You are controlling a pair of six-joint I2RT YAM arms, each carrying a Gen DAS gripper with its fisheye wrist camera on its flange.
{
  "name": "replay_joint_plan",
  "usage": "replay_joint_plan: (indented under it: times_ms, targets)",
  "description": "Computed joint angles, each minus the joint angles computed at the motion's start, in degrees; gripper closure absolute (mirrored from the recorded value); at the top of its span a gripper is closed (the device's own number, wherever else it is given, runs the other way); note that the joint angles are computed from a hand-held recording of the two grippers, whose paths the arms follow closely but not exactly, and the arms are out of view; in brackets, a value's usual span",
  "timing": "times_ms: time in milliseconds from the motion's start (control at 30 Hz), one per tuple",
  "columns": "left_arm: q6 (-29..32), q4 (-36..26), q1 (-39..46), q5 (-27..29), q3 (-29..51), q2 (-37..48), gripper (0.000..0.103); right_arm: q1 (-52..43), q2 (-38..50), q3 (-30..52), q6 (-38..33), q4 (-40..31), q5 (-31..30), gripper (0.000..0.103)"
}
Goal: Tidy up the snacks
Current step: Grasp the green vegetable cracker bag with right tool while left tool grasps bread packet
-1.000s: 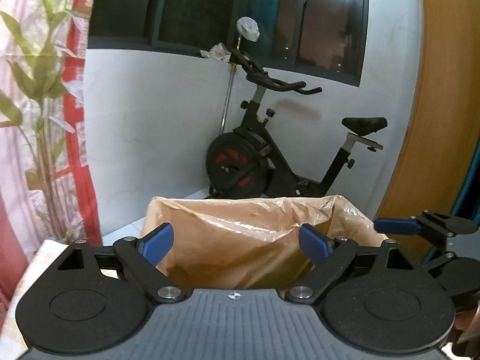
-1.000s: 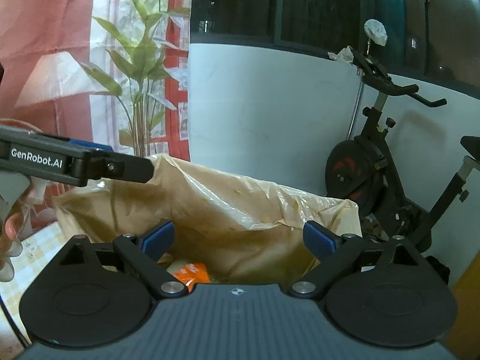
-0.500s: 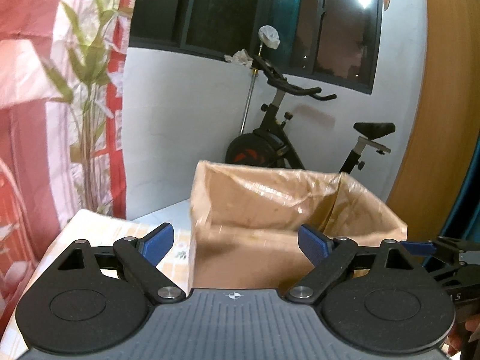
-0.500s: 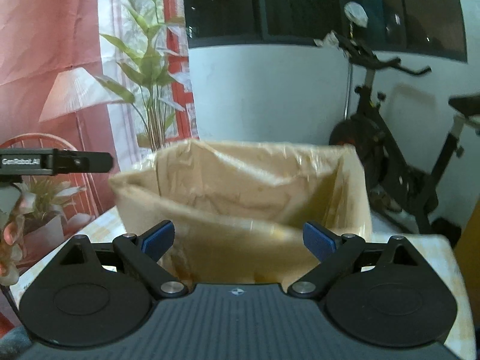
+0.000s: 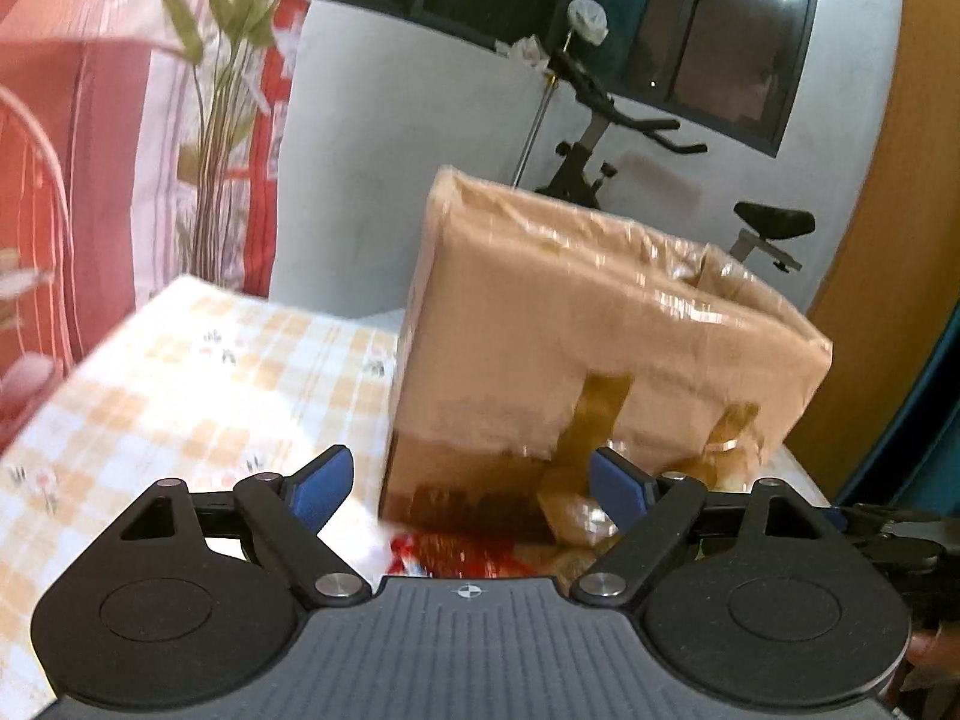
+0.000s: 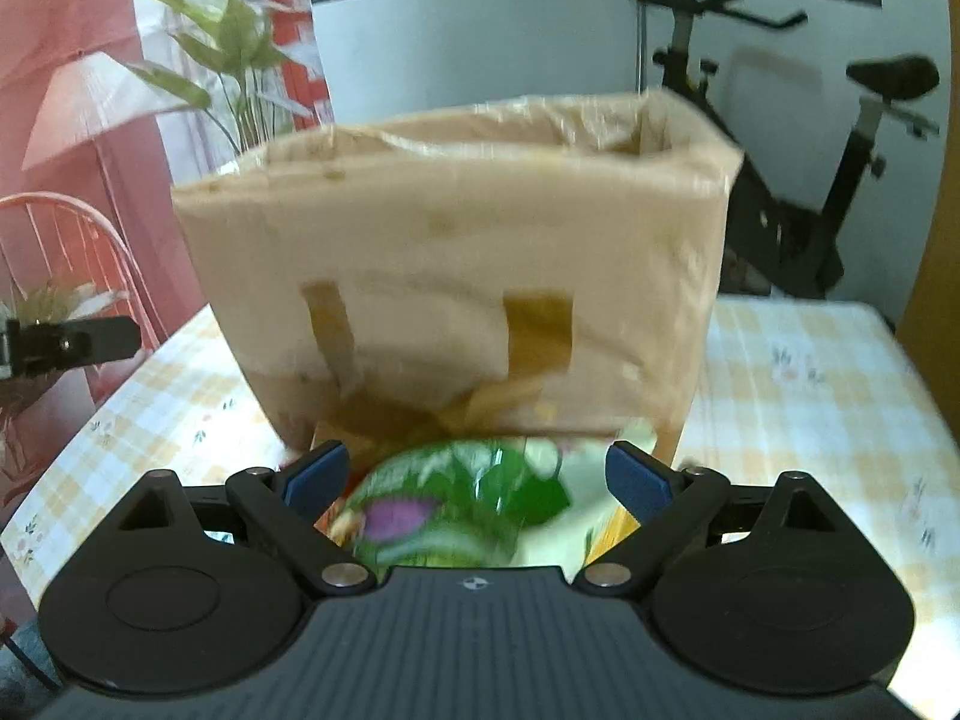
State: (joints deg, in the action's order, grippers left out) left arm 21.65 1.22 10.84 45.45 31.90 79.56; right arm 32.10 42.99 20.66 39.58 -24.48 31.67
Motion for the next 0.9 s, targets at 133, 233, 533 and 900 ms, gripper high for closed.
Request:
replay_joint_plan:
  times_ms: [133,233,533,900]
  targets:
    - [1.82,0.18,0.58,0.30,-0.85,1.79,0.017,-0.31,-0.09,-2.25,1.31,1.28,-2.37,0.009]
    - [2.07,0.20,0.62,0.05,-0.82,3.18,0.017,-1.76,-2.72,-4.12,1.70,1.87,-4.34,0.009]
    - [3.04,0.81,-0.40,-1.07,-2.25,5.32,0.018,-8.25,-1.92,-6.11,1.45,7.26,-11.36,0.004]
    - [5.13,-0.59,-0.63,-2.15,-3.65,5.86,0.018,-10.29,-8.12,-9.39,2.20,8.28,-15.05,0.016]
